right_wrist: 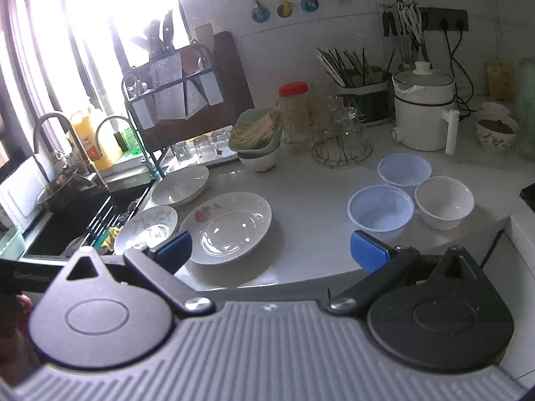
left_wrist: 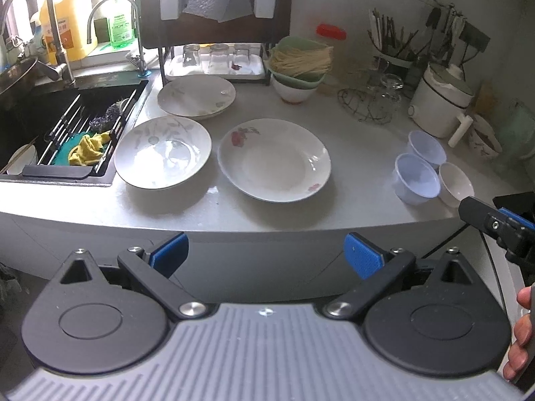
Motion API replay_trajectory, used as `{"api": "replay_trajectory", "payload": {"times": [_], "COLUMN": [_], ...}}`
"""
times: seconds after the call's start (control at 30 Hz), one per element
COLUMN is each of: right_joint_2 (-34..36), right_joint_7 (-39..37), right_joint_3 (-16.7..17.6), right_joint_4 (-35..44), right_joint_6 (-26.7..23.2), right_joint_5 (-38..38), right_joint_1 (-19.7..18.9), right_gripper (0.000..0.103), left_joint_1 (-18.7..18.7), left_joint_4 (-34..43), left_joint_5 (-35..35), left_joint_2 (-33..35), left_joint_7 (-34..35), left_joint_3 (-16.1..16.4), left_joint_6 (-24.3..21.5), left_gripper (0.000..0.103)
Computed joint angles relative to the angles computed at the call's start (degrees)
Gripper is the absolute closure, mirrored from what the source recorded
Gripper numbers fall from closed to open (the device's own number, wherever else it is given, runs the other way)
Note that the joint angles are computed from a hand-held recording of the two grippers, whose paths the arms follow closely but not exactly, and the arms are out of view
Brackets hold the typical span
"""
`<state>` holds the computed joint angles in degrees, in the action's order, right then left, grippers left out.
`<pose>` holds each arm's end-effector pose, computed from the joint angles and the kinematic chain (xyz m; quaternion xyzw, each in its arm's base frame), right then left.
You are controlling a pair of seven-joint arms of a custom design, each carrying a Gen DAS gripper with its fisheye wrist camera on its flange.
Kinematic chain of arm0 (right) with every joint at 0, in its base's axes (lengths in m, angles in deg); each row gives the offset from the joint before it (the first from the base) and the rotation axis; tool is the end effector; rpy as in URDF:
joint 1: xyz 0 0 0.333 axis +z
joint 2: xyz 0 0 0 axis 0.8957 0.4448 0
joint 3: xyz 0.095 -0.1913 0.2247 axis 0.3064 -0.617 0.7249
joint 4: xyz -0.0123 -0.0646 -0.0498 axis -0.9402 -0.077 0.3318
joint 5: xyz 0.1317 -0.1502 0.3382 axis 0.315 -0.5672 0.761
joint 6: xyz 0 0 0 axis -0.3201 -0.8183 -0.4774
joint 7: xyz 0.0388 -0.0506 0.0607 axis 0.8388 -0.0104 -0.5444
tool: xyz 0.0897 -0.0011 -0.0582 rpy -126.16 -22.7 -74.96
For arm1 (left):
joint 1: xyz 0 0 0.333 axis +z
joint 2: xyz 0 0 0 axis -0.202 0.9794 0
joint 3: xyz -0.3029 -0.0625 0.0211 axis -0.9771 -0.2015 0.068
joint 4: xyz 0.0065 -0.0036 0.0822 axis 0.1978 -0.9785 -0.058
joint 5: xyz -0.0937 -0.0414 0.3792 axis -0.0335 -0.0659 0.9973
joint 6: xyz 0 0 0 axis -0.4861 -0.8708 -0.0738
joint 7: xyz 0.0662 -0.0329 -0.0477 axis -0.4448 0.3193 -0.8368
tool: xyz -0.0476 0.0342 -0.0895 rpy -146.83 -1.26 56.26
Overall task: Organize plates and bowls
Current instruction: 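Move both grippers toward the leaf-pattern plate on the counter, then close both grippers on the rim of the leaf-pattern plate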
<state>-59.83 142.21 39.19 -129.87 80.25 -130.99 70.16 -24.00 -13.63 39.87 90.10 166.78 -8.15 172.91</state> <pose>0.4777 0.1972 0.5796 -0.5042 0.7012 -0.3059 0.4006 0.5798 -0.2515 0.6167 -0.5711 0.7495 -0.2975 0.1534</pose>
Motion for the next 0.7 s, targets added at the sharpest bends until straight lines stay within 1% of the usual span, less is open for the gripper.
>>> {"api": "replay_trajectory", "payload": {"times": [0.1,0.2,0.3,0.4,0.47,0.57,0.63,0.7], "right_joint_2": [2.15,4.41,6.50,9.04,10.85,14.54,16.91,19.49], "right_joint_7": [0.56,0.52,0.44,2.10,2.31,1.11,1.96,1.21], "right_joint_3": [0.61,0.97,0.12,-0.61,-1.26,-2.19,-3.17,-4.20], "right_joint_4": [2.16,5.01,7.36,10.09,11.86,16.36,19.37,22.74], "right_joint_6": [-1.17,-3.80,-4.72,-5.52,-5.64,-8.16,-8.90,-9.88], "right_joint_5": [0.01,-1.49,-1.52,-2.08,-2.29,-2.27,-3.64,-3.15], "right_joint_1": [0.42,1.62,3.33,4.73,5.82,7.79,9.00,10.28], "right_gripper": [0.000,0.000,0.000,0.001,0.002,0.002,0.002,0.002], "left_joint_1": [0.66,1.49,2.38,2.64,3.04,3.16,3.50,3.82], "left_joint_4": [2.86,5.97,9.19,12.70,15.83,22.11,27.00,30.77], "left_joint_5": [-0.42,-2.56,-5.02,-4.21,-4.43,-3.81,-4.39,-5.03], "left_joint_2": [1.90,3.87,6.00,8.47,10.75,15.25,18.51,20.99], "left_joint_7": [1.70,3.50,5.77,6.05,7.02,7.65,8.39,9.17], "left_joint_3": [0.55,0.92,1.14,1.86,2.08,2.57,2.57,2.55], "left_joint_6": [-1.44,-2.79,-4.52,-6.26,-7.70,-10.82,-13.30,-14.27], "left_gripper": [0.002,0.002,0.002,0.002,0.002,0.002,0.002,0.002]}}
